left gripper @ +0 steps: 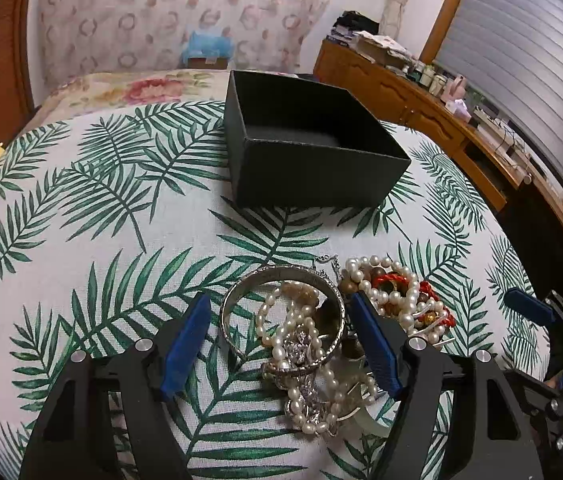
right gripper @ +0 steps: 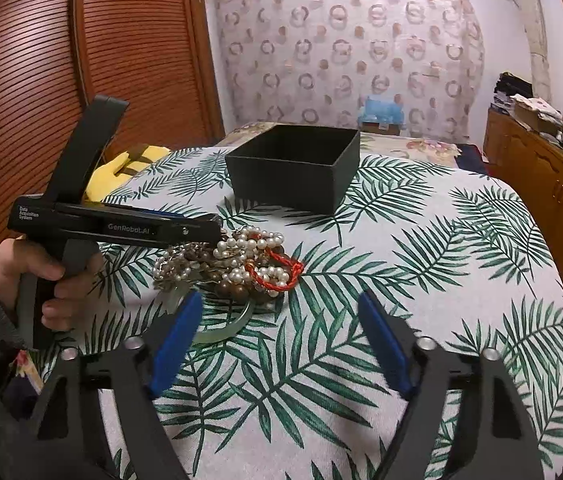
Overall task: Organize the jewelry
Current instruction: 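Grasp the pearl necklace with the right gripper while the left gripper grasps a silver bangle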
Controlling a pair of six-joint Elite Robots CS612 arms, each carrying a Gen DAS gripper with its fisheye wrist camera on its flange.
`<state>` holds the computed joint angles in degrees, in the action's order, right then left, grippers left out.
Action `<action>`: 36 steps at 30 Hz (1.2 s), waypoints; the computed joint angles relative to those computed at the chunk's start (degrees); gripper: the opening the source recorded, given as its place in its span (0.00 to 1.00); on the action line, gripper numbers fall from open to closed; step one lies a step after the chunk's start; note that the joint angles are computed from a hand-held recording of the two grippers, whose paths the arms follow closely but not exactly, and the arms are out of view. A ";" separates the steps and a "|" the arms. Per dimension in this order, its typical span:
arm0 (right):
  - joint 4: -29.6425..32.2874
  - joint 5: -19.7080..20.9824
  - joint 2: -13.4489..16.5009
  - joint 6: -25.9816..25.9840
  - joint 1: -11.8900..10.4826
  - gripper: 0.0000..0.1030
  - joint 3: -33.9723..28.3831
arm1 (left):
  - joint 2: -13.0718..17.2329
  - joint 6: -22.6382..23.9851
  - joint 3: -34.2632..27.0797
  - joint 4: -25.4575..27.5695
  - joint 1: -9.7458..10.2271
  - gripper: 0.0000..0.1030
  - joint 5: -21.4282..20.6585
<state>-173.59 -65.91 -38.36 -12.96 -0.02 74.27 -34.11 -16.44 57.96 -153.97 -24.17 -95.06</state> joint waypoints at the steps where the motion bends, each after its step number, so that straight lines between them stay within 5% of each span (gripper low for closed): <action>1: 0.41 0.16 0.05 -0.13 0.01 0.68 -0.21 | 0.01 0.11 -0.04 -0.04 0.07 0.60 -0.54; 12: 7.81 1.72 1.99 -3.13 0.38 0.38 -5.84 | -2.17 0.81 4.09 -4.97 -0.46 0.56 3.89; 23: 16.92 4.02 5.76 -0.34 0.68 0.37 -14.96 | -5.27 1.80 9.90 -11.53 -1.63 0.56 8.09; 36: 33.80 4.72 9.64 -0.18 0.98 0.37 -24.14 | -5.63 1.27 11.16 -13.16 -1.82 0.56 7.56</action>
